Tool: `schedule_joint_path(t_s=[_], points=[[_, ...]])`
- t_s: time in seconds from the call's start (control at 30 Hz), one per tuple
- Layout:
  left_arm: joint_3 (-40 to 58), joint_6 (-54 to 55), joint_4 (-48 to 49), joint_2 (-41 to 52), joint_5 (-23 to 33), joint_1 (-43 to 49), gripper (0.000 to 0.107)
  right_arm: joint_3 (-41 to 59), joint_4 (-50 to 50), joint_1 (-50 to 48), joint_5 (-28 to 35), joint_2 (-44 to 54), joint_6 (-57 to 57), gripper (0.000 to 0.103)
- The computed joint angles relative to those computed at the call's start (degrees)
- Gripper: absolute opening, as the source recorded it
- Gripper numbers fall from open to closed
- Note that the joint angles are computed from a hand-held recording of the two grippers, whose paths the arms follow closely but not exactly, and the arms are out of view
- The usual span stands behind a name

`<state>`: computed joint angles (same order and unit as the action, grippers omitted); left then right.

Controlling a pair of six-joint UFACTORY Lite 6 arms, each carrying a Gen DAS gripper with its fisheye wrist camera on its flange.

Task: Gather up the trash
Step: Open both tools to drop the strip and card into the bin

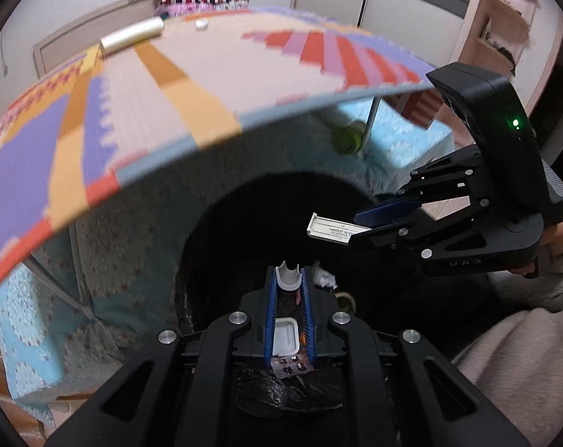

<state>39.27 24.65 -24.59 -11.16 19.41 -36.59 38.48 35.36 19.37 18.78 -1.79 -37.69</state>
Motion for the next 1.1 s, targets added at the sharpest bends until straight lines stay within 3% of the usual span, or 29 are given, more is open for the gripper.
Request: schedule_joint_path(t_s=[0.3,0.6,1.0,1.1], points=[[3.4,6.4,-7.7,14.4,-3.1,0.4,0.012,3.7,-5.7,2.5,-5.0,11.8,6.6,0.023],[6.0,6.3,-8.8,20.3,-4.8,-0.5,0.012,7.3,-16.3,5.4,-7.5,18.0,16.9,0.023],[4.5,9.5,-13.4,17.1,-5.3,-0.2,0.015,6.7,-3.6,3.8,-6.4,16.2,5.3,0.031],[4.3,6.4,-10.5,16.3,-4.7,-0.5,0.017,5.5,-2.1,3.0,-5.9,13.9,4.0,0.033]])
